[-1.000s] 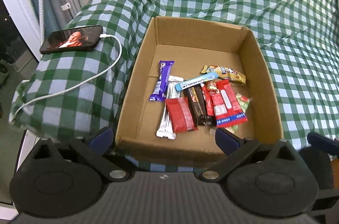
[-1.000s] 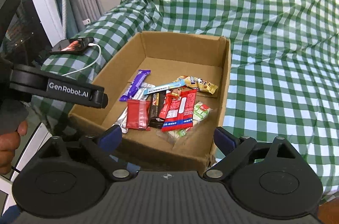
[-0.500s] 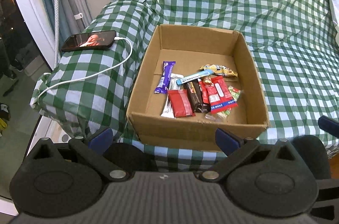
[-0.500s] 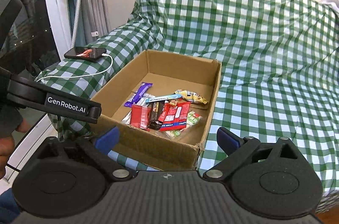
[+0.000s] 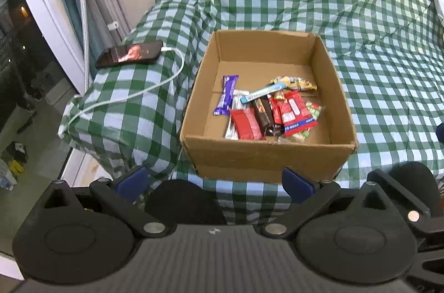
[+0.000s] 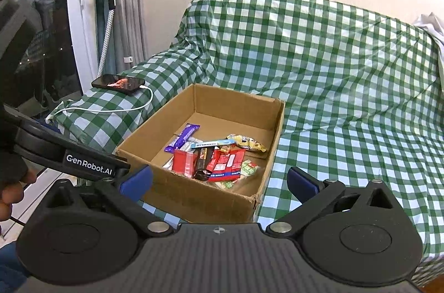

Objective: Organize snacks
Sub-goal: 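Withdraw both tools from above the box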

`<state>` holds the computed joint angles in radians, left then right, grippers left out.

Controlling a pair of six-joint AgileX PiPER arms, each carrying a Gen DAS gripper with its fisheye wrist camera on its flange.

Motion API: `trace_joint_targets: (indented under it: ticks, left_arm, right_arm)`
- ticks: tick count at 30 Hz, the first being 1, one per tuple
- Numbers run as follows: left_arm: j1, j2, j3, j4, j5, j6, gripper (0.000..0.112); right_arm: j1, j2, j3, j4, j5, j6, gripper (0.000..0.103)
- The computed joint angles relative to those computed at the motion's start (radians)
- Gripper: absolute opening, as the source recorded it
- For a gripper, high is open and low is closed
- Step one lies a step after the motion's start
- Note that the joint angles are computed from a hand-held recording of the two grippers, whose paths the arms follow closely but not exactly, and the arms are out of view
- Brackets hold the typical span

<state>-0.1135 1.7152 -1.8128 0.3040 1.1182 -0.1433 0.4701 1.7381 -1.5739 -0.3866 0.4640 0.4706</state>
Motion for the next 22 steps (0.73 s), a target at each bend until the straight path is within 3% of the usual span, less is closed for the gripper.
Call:
trace_joint_targets:
  ticks: [22]
  left_arm:
    - [-0.009, -0.012, 0.032, 0.033, -0.023, -0.035, 0.103]
  right_arm:
    - [0.018, -0.005, 0.012, -0.055, -0.008, 0.048, 0.102]
